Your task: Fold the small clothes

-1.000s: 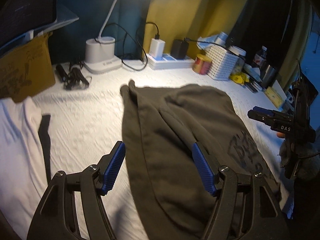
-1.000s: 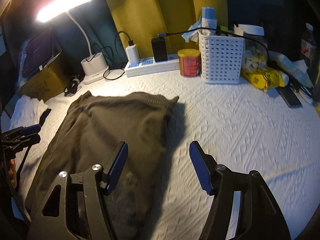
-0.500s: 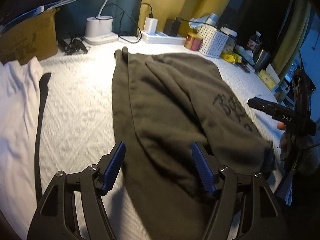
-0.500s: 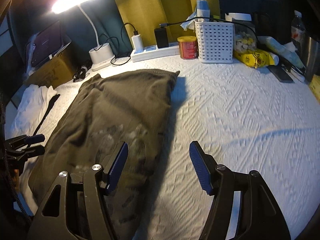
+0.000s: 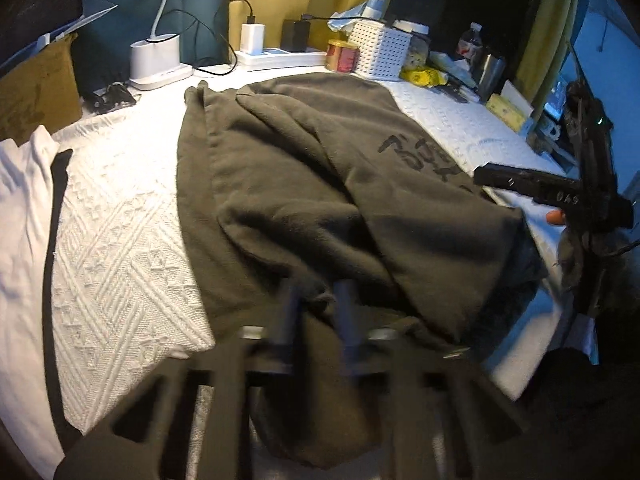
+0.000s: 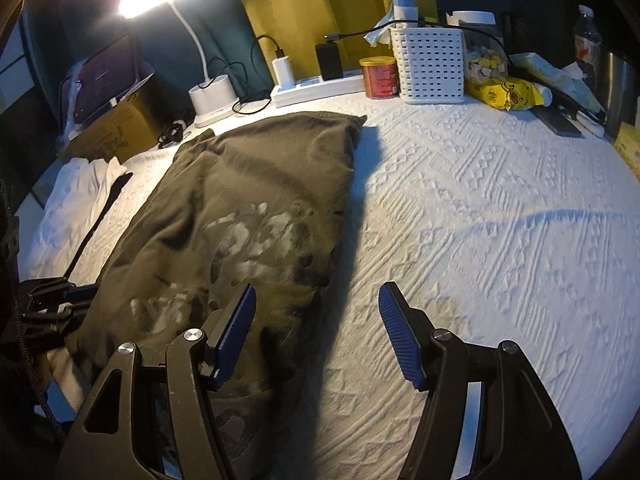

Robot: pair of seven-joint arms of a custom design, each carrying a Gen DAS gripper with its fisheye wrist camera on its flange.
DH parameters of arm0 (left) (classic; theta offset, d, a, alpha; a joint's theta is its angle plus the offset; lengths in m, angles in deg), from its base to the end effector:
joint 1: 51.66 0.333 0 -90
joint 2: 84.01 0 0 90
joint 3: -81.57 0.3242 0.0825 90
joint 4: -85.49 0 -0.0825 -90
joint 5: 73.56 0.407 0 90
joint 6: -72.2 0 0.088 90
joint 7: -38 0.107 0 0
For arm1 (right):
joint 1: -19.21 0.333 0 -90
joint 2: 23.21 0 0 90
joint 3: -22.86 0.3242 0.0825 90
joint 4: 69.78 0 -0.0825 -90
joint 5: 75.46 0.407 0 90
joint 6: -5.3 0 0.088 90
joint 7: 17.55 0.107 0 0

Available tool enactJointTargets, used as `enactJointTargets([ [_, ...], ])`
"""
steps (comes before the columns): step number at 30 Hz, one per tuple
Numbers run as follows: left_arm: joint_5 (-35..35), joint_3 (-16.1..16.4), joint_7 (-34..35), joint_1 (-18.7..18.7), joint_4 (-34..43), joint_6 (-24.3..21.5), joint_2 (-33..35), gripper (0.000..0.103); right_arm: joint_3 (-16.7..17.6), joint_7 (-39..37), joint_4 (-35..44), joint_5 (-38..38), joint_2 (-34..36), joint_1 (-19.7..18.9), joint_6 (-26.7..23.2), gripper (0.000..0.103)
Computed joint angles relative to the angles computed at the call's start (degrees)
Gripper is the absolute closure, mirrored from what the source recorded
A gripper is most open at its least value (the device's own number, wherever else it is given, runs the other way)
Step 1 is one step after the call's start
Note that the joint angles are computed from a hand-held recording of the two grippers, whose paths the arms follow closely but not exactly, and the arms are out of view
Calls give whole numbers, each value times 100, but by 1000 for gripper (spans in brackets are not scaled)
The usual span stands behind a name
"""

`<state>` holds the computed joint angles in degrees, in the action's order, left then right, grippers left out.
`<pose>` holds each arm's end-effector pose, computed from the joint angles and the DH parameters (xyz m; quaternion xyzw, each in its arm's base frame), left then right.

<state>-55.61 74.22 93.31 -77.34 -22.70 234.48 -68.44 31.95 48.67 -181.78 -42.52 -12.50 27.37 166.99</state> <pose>0.5691 -0.3808 0.4365 -0.5885 0.7344 -0.3073 0.1407 0.6393 0.1645 0.4518 -0.7245 0.5824 -0.1129 0.3511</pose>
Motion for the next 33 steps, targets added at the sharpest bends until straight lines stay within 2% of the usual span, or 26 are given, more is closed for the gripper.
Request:
enactJointTargets([
  [1, 321, 169, -262, -156, -29, 1, -55, 99, 20, -38, -30, 30, -17, -1, 14, 36],
  [4, 875, 300, -743, -270, -192, 99, -257, 100, 41, -91, -89, 69, -46, 22, 39, 36],
  [9, 1462, 207, -1309, -126, -437, 131, -564, 100, 43, -140, -108, 106, -48, 64, 7, 36],
  [16, 1343, -73, -1400, 247, -758, 78, -736, 101, 52, -184, -154, -15, -78, 182, -95, 36],
  [22, 895, -275, -1047, 427, -944, 19, -828, 101, -11, -90, -356, -349, -210, 323, -59, 36],
  [23, 843, -305, -933, 430, -901, -107, -819, 100, -15, -83, -388, -355, -233, 330, -52, 36],
  [25, 1077, -333, -785, 331, -659, -677, -753, 99, -32, -51, -454, -387, -279, 353, -51, 36],
  [27, 1491, -310, -950, 238, -570, -866, -791, 99, -65, 23, -527, -474, -332, 388, -38, 36],
  [29, 1715, -314, -1125, 241, -541, -816, -830, 98, -76, 45, -600, -476, -390, 410, -29, 36],
  [30, 1848, -306, -1280, 248, -543, -694, -855, 94, -83, 42, -648, -458, -431, 417, -24, 36],
  [32, 1964, -312, -1445, 289, -556, -424, -862, 68, -107, 27, -713, -421, -493, 433, -14, 36],
  [33, 1968, -318, -1487, 310, -551, -273, -845, 42, -126, 39, -752, -424, -526, 447, 7, 36],
])
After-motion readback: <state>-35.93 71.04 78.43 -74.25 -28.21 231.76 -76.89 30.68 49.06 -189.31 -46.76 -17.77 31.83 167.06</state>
